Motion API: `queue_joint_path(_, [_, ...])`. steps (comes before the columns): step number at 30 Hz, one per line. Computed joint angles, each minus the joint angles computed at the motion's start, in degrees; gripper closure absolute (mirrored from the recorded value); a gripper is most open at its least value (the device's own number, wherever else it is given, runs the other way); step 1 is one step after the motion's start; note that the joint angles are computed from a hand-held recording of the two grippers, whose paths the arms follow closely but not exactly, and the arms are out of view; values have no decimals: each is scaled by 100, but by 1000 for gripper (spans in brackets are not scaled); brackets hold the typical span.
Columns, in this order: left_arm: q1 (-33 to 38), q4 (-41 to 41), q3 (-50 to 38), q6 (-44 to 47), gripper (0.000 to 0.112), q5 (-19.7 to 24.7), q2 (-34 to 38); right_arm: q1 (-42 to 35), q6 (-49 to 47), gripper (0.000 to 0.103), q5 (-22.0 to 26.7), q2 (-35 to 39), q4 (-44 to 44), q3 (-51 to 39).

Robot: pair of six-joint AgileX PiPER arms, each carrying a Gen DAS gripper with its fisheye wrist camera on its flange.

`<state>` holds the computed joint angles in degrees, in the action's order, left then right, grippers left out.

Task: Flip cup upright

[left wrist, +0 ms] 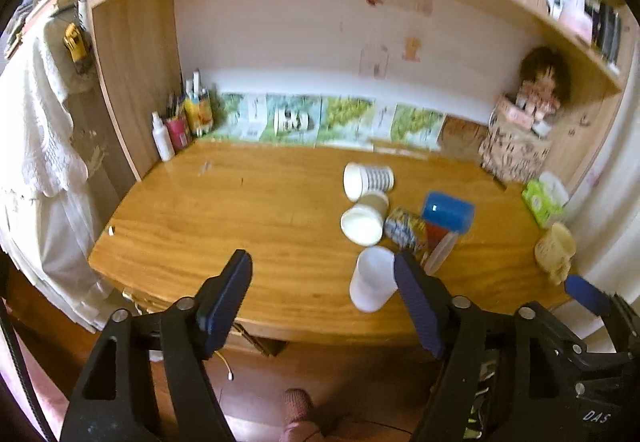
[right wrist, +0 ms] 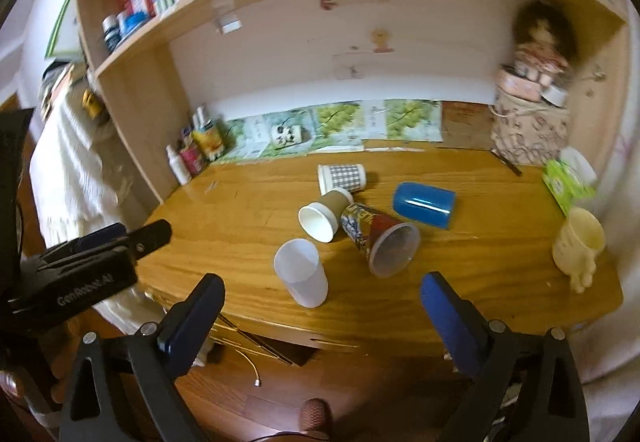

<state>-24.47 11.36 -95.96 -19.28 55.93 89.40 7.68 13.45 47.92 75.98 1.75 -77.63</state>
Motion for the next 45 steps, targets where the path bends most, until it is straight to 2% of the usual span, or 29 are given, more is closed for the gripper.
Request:
queue_joint_path(5, [112,-26,-32,61,30,-120,-232,110,631,3,249,-211,-287,-169])
queue_joint_path(8, [45,230,177,-152,29,-350,-389,587,1365,3,229,-330,-1145,-170])
queue_joint_path(12, [-77,680,228,-342,29,-354,-386,1074,2103,3,59,-439,-1895,-73])
queue_joint_path(16, [-133,1045,458,-607,29,-494,-525,1255,2345,3,-139,-458,-2105,2])
queue_joint_path(19, [-256,1547,581,-936,23,-521,-579,1245,2473,3,-239,-432,-2066,31])
queue_joint_path(23, [-181,1534,746,-893,22,-859,-688,1332,2764,3,-399,-430,-2327,55])
queue_joint_path(27, [-246,1836,957,-1080,11,-1217,-833,1435,2968,3,-475,-363,-2596,25])
queue_joint_path(32, [-307,2194,1067,-1327,11,-1523,-901,1438,3018,3,-509,-275,-2688,-37])
queue_joint_path(45, [-232,2104,929,-1223,11,-1606,-775,1364,2959,3,-570,-163,-2687,-136])
